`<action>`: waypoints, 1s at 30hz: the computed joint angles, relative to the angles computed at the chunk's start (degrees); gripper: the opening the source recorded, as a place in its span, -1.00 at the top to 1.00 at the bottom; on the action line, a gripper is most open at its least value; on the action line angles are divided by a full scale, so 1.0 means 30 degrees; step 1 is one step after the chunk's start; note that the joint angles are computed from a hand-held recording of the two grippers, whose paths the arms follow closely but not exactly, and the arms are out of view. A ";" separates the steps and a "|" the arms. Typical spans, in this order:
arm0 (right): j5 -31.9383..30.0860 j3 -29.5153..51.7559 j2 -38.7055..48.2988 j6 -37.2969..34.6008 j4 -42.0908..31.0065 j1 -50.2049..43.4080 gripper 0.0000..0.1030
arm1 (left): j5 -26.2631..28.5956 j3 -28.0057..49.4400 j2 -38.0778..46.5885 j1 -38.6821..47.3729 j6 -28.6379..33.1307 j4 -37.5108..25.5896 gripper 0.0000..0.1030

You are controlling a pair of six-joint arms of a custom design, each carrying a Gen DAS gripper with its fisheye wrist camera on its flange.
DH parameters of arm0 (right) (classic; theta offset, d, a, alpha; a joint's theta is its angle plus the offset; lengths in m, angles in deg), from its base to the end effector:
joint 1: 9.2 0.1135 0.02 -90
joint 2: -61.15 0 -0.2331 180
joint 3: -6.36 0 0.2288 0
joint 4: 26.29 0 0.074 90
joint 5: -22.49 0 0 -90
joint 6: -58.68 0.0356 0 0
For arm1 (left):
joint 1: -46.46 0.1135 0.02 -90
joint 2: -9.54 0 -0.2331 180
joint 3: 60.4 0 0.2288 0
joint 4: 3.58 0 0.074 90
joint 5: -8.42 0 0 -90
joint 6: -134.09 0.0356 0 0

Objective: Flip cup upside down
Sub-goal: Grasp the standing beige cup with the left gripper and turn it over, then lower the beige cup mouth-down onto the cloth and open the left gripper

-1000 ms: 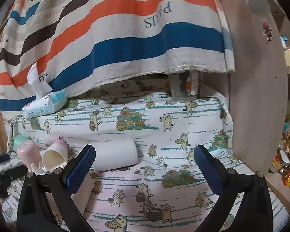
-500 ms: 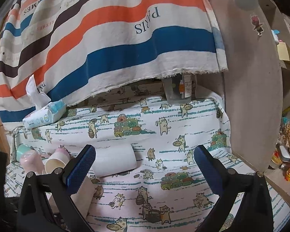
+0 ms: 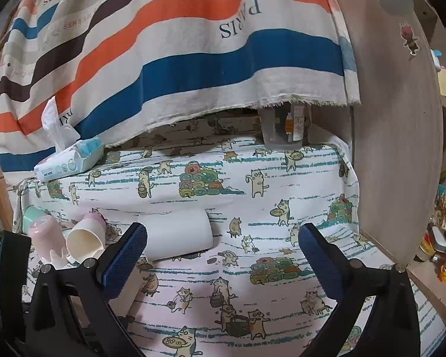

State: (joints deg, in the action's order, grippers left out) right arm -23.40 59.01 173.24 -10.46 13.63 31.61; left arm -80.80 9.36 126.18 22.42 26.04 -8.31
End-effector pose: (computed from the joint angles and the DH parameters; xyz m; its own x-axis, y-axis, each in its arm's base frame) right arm 0.2568 0.1890 0.0992 -0.2266 0.1421 -0.9636 0.1156 0.9862 0.1183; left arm 0.3185 -0.1426 0.0689 -0.8092 0.0217 -0.5871 0.1728 0.9639 -0.2026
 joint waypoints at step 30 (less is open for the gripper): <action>-0.0275 0.0729 -0.0031 0.0896 -0.2078 -0.0376 -0.99 | -0.1725 0.2595 0.0301 0.0792 0.3898 0.1382 -0.27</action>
State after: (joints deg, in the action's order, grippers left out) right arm -24.23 61.20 173.14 -7.78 7.40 30.48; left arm -85.97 17.14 127.09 24.80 37.73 -4.17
